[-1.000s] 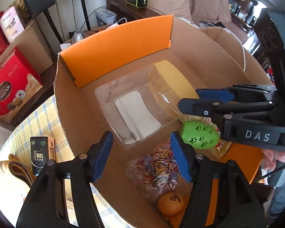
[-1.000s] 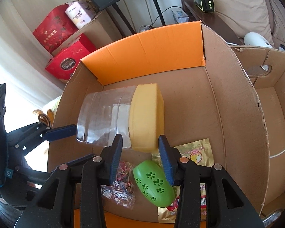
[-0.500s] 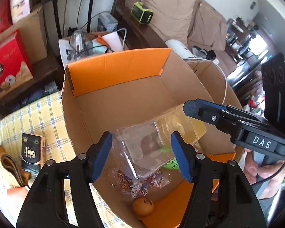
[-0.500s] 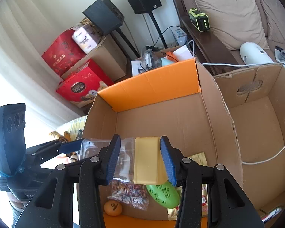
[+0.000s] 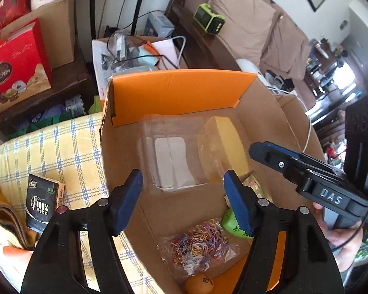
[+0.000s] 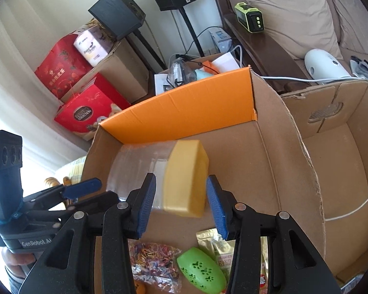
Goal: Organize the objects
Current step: 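Lower the clear box into the orange box and open the left gripper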
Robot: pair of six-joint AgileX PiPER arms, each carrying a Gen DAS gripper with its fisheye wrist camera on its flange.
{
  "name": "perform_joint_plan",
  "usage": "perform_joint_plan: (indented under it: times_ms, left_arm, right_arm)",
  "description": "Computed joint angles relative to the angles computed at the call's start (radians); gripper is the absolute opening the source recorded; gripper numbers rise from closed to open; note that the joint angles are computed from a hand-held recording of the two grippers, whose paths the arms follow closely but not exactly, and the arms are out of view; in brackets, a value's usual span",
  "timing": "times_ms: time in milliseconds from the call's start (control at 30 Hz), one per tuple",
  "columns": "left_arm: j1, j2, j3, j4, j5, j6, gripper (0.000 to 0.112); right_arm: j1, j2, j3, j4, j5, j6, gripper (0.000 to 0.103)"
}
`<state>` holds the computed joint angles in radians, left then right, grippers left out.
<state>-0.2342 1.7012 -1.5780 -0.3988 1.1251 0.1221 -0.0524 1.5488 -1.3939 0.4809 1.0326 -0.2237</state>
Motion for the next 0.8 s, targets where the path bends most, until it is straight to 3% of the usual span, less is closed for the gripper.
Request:
perform_joint_plan:
  times_ms: [200, 300, 400, 800]
  left_arm:
    - [-0.042, -0.089, 0.066, 0.084, -0.044, 0.002, 0.068]
    - [-0.042, -0.153, 0.109, 0.094, -0.066, 0.007, 0.079]
    - [-0.024, -0.206, 0.135, 0.096, -0.069, 0.023, 0.081]
    - [0.232, -0.369, 0.268, -0.055, 0.005, 0.195, 0.085]
  right_arm:
    - [0.003, -0.035, 0.042, -0.020, -0.004, -0.018, 0.045]
    - [0.018, -0.065, 0.063, -0.031, -0.013, -0.019, 0.045]
    - [0.055, -0.090, 0.068, -0.083, -0.009, 0.013, 0.045]
    - [0.145, 0.099, -0.079, -0.153, 0.078, 0.119, 0.051]
